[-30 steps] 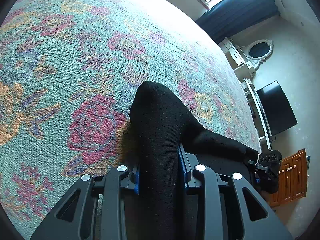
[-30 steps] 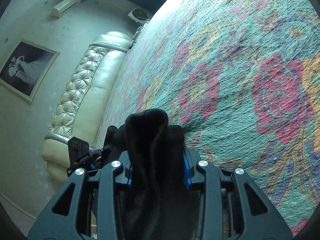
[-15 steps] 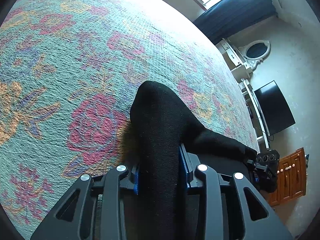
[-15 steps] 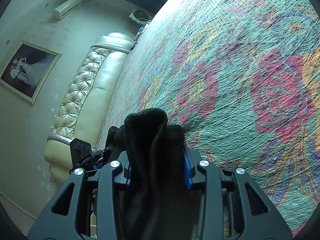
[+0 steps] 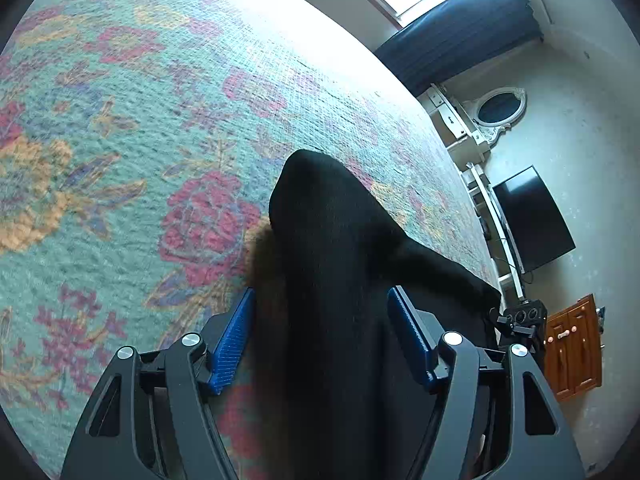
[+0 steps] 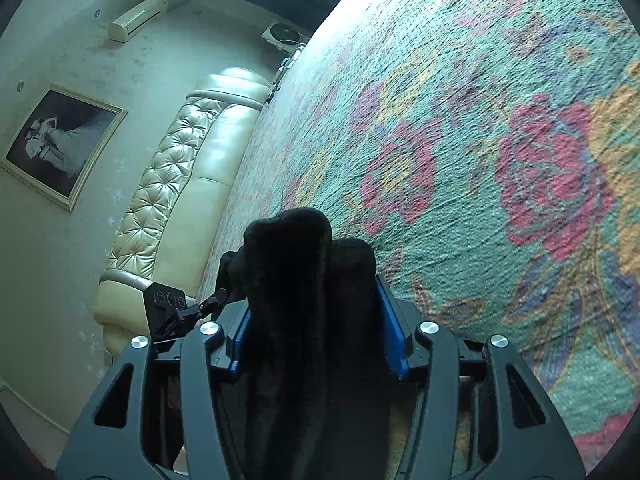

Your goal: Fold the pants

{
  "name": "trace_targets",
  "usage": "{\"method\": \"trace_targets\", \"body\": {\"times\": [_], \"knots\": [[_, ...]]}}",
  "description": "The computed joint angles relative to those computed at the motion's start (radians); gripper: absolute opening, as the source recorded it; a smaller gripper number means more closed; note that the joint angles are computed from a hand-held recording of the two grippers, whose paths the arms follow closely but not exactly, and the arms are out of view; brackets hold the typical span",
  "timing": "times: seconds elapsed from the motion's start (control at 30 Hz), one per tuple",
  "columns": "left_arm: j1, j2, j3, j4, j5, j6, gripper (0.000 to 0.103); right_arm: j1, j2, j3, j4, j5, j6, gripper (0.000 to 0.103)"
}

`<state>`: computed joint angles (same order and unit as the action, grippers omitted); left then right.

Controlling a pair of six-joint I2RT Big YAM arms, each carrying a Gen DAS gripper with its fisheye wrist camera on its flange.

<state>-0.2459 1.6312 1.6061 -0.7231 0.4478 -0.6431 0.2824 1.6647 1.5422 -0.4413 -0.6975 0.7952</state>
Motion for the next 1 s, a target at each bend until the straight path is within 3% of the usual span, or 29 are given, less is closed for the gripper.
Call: {"method": "trace_targets", "body": {"times": [0.1,0.23,0.4,0.47,0.57,0.63,0.7,0.77,0.8,0.83,0.93,1.0], "knots": [[0.008,-0.073,-0.093,0.017,0.020,-0.003,0.069,-0.014,-0.063,-0.065,0.002,-0.008,0.015,0.067],[0.007,-0.173,-0.220,0.059,0.050,-0.037,0.070,-0.032,-0.147,-0.153,-0.028,-0.028,0.015,0.069],[-0.017,-0.245,-0.294,0.050,0.091,-0.047,0.073,-0.021,-0.227,-0.265,0.033,-0.102,0.105,0.075],[-0.024,-0.253,-0.305,0.056,0.117,-0.071,0.075,-0.007,-0.248,-0.287,0.036,-0.091,0.109,0.077],[-0.027,-0.265,-0.342,0.119,0.145,-0.152,0.076,0.015,-0.264,-0.294,0.016,-0.079,0.082,0.082],[-0.031,-0.258,-0.336,0.117,0.120,-0.169,0.076,0.026,-0.272,-0.298,0.011,-0.052,0.070,0.082],[-0.048,-0.243,-0.304,0.062,0.060,-0.150,0.063,0.031,-0.268,-0.294,0.003,-0.034,0.072,0.082],[-0.063,-0.231,-0.274,0.030,0.026,-0.144,0.050,0.047,-0.256,-0.263,-0.061,0.001,0.044,0.076],[-0.066,-0.229,-0.267,0.017,0.015,-0.146,0.049,0.060,-0.248,-0.239,-0.125,0.037,0.015,0.060],[-0.072,-0.228,-0.258,0.003,-0.004,-0.143,0.046,0.068,-0.241,-0.230,-0.157,0.054,0.003,0.051],[-0.095,-0.226,-0.223,-0.058,-0.071,-0.087,0.040,0.052,-0.257,-0.271,-0.093,0.018,0.064,0.039],[-0.104,-0.221,-0.198,-0.091,-0.100,-0.064,0.038,0.048,-0.269,-0.292,-0.058,0.005,0.100,0.036]]}}
